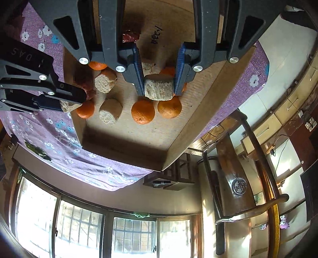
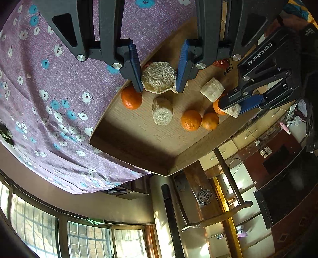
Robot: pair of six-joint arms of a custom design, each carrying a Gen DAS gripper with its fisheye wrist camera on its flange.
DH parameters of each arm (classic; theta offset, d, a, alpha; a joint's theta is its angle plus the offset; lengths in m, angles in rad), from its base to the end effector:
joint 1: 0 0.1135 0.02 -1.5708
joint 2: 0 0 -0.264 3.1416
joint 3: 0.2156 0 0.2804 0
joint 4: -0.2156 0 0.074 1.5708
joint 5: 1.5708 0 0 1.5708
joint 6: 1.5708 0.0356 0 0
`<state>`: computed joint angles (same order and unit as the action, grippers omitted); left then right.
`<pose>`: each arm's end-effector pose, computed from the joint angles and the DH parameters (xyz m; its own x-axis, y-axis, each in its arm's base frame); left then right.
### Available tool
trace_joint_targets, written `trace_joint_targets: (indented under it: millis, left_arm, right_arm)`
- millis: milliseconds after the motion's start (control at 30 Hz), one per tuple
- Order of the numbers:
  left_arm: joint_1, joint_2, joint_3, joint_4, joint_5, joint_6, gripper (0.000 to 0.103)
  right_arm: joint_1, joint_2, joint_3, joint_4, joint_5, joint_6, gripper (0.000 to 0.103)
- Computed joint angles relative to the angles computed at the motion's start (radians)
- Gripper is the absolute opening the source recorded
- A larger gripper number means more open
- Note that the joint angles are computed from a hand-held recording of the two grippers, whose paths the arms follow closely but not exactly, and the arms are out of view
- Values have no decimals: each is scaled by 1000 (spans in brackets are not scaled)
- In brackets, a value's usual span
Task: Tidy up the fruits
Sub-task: 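Open the left gripper to drop the bread chunk while the right gripper releases its slice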
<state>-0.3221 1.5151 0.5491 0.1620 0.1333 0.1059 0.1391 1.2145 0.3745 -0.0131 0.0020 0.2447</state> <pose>0.2700 -0.0951 0.1072 -0.6369 0.3230 -0.7001 0.4712 0.8818 -0.0218 0.2253 0.0315 0.1144 -0.7571 0.1386 -0.6384 0.0475 0.9863 0.1579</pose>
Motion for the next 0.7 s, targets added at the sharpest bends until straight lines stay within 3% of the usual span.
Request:
trace_joint_targets:
  millis: [200, 433, 700]
  left_arm:
    - [-18, 19, 12, 17, -29, 1, 29]
    - [-35, 27, 3, 54, -61, 12, 29]
    - [-40, 21, -18, 86, -81, 7, 29]
  right_arm:
    - [-21, 199, 89, 71, -29, -30, 37]
    - [-24, 319, 151, 100, -43, -54, 37]
    - [-29, 231, 93, 104, -53, -28, 40]
